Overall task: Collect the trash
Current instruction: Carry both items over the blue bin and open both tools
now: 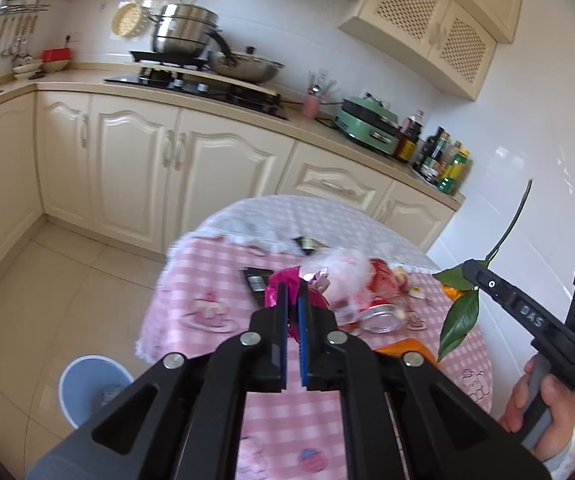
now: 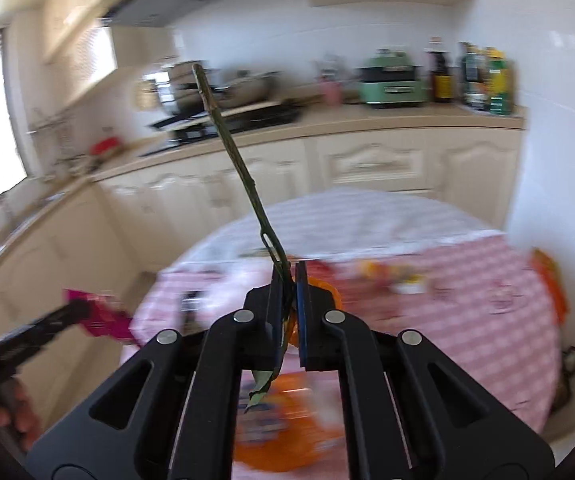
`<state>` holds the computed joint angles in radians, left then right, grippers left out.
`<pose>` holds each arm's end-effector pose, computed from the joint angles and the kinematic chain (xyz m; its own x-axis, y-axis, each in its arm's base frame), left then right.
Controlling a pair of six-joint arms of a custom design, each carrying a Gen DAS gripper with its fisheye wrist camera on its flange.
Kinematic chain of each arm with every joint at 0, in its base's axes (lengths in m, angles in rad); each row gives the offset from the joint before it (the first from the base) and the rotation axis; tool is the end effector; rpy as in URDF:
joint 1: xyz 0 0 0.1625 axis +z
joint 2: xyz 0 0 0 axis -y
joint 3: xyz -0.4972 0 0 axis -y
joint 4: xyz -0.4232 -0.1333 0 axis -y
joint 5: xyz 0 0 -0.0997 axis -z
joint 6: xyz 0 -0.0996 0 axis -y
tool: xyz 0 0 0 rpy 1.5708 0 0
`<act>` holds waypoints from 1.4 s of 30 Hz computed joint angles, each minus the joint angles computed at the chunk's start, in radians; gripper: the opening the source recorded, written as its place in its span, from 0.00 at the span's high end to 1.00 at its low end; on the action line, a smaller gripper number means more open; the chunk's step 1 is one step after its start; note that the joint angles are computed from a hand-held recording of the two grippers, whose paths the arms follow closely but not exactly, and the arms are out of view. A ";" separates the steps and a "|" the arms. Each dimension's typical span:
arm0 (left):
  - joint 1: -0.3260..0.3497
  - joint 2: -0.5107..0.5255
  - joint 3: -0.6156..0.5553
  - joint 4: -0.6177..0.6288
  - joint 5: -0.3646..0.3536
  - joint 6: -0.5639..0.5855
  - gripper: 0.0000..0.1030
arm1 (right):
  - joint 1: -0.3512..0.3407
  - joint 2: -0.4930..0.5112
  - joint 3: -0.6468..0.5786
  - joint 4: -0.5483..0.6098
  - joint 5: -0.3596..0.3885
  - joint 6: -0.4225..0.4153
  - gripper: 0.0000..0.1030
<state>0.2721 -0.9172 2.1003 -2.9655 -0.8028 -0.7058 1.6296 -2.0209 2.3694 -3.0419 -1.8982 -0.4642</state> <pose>-0.4993 -0.3495 0.1163 -0.8649 0.3270 -0.3807 0.5002 0.6240 -0.6004 0.1193 -0.3032 0.5146 -0.8490 0.0153 0.5281 -0.4536 0.4914 -0.7435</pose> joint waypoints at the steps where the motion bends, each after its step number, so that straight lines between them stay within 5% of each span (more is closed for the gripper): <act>1: 0.000 -0.017 0.013 0.010 0.007 -0.008 0.96 | 0.029 0.018 0.003 0.004 -0.005 0.006 0.94; 9: 0.011 -0.230 0.170 0.240 0.095 -0.200 0.96 | 0.239 0.284 0.048 0.000 -0.010 0.079 0.94; 14: 0.069 -0.344 0.250 0.402 0.092 -0.337 0.96 | 0.277 0.484 0.059 -0.030 -0.001 0.105 0.94; 21: 0.211 -0.352 0.312 0.419 0.035 -0.370 0.96 | 0.244 0.741 0.058 -0.093 -0.018 0.112 0.94; 31: 0.451 -0.220 0.261 0.278 -0.030 -0.183 0.94 | 0.154 0.935 0.012 -0.178 -0.073 0.111 0.94; 36: 0.477 -0.191 0.247 0.218 0.000 -0.159 0.60 | 0.131 0.974 -0.002 -0.193 -0.078 0.112 0.94; 42: 0.472 -0.219 0.256 0.295 0.038 -0.195 0.54 | 0.127 0.997 -0.018 -0.190 -0.073 0.116 0.94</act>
<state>0.7442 -1.1359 2.3561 -2.6703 -0.7647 -0.9005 1.7564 -1.0240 2.3518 -3.2321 -1.9708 -0.3478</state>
